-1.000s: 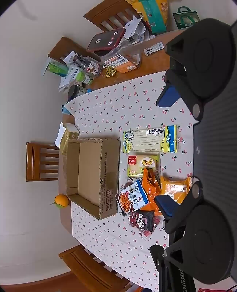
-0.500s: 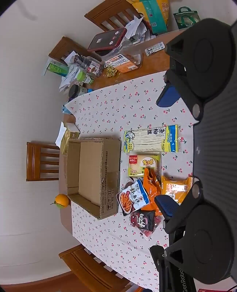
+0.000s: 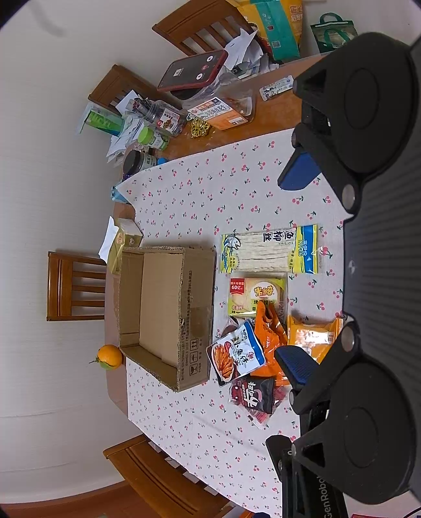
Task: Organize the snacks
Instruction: 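Move both tools toward the snack pile on the table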
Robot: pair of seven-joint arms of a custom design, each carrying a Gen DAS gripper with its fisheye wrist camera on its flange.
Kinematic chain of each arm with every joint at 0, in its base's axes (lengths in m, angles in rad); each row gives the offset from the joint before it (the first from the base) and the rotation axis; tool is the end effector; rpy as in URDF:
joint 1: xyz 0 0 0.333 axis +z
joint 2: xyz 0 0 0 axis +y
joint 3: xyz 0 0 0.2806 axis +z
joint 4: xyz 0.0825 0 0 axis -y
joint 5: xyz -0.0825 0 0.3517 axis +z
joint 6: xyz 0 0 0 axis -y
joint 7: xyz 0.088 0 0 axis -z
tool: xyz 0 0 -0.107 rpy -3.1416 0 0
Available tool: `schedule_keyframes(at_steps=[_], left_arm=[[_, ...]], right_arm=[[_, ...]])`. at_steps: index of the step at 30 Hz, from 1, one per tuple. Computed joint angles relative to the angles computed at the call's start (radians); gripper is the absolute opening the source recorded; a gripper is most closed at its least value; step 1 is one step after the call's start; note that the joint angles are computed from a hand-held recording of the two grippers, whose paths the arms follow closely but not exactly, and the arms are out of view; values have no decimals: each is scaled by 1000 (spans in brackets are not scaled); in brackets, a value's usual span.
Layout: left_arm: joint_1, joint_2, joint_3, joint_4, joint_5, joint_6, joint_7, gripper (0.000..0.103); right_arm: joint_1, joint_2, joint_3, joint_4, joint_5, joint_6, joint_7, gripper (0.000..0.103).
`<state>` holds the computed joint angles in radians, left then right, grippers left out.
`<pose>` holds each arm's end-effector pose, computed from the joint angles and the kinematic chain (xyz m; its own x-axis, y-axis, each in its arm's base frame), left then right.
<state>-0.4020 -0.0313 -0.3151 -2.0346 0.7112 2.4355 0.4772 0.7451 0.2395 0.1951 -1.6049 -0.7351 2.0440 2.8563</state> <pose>0.4168 -0.3631 0.4829 -0.0567 -0.9967 -0.0575 -0.7598 0.0804 -0.6452 0.4031 0.4708 0.4975 -0.1035 -0.9919 0.0732 -0.7869 0.0366 -0.6160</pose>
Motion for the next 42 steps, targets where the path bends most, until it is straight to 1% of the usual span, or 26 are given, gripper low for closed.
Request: schedule_keyframes(at_steps=[3, 4, 11, 16, 32, 38, 42], left_arm=[[-2, 6, -3, 4, 9, -4, -12, 102], [-3, 8, -3, 6, 11, -6, -14, 102], [-14, 23, -6, 22, 23, -20, -36, 102], [-21, 30, -7, 29, 35, -26, -49, 102], [-36, 66, -4, 69, 52, -44, -62, 102], [-36, 72, 0, 72, 53, -27, -70, 102], [-37, 74, 3, 69, 76, -13, -81, 102]], right_arm=[[-3, -1, -2, -7, -2, 10, 0, 103], [-12, -15, -5, -29, 0, 27, -5, 103], [-18, -17, -1, -36, -3, 33, -7, 103], [-25, -32, -1, -66, -14, 50, -5, 103], [-43, -47, 2, -89, -18, 84, -27, 103], [-47, -53, 2, -99, -28, 94, -24, 103], [-47, -55, 2, -100, -37, 96, -20, 103]])
